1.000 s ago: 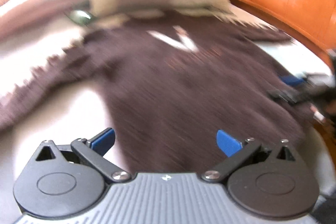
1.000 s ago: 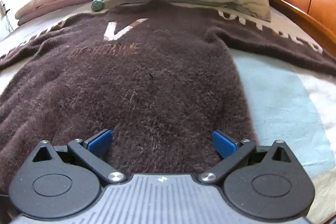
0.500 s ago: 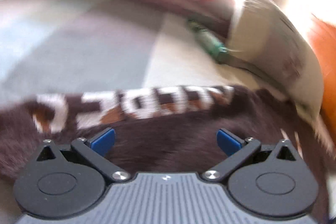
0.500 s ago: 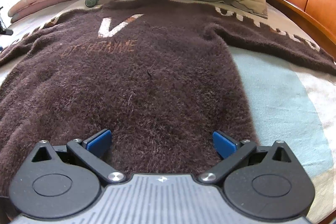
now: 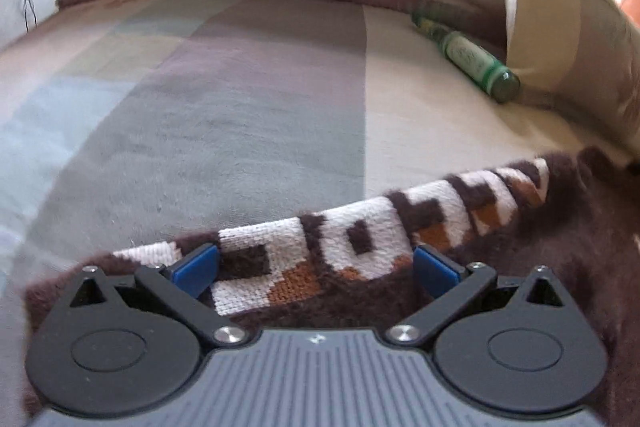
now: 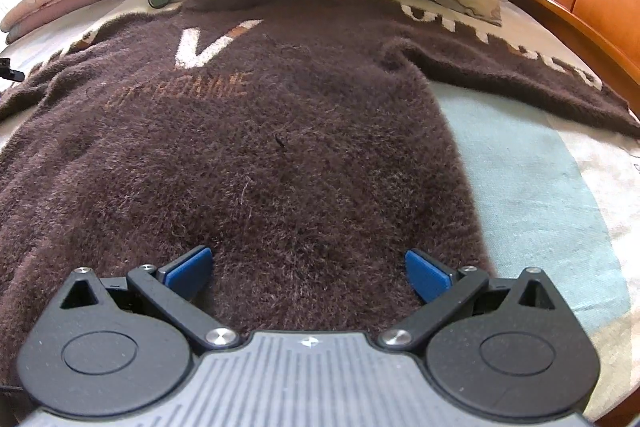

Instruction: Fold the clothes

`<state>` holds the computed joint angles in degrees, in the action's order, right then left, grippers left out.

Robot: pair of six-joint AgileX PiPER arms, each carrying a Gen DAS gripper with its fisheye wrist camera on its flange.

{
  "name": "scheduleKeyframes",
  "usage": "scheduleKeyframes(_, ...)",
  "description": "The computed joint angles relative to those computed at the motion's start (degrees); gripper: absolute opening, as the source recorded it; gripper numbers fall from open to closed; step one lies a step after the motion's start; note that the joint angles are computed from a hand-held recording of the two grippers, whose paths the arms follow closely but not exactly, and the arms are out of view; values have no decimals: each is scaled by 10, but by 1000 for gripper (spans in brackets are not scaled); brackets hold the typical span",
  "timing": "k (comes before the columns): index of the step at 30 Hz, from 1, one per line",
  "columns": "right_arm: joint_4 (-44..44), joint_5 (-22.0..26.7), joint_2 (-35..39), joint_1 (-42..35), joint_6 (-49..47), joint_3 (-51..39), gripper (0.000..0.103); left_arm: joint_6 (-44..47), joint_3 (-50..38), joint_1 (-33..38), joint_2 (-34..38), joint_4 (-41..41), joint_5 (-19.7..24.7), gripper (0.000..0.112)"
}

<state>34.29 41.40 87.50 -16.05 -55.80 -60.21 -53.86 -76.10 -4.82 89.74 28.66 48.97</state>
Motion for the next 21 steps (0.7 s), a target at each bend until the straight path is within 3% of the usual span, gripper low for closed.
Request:
scheduleKeyframes(4,-75,8,7,31,91,-26,103,28,-60,-59,29,-8,25,102)
scheduleKeyframes(6,-71,10,10,30,87,-29,103,31,-86,-79,66,23,57,102)
scheduleKeyframes(8,-50,9,7,20,60,-21,103,30,-71,-68,74,21,57,103)
scheduleKeyframes(11,-18,4,2,7,21,-7,103,33,49,-52,0,48,-22,103)
scheduleKeyframes(15,-7,8,8,3,6,-11,103,64,111,-40,-76,23,-6,103)
scheduleKeyframes(18,-11,8,9,5,10,-14,103,90,43,-48,-57,2,70,102)
scheduleKeyframes(21,-15,5,8,9,16,-12,103,92,-26,-69,-15,10,62,102)
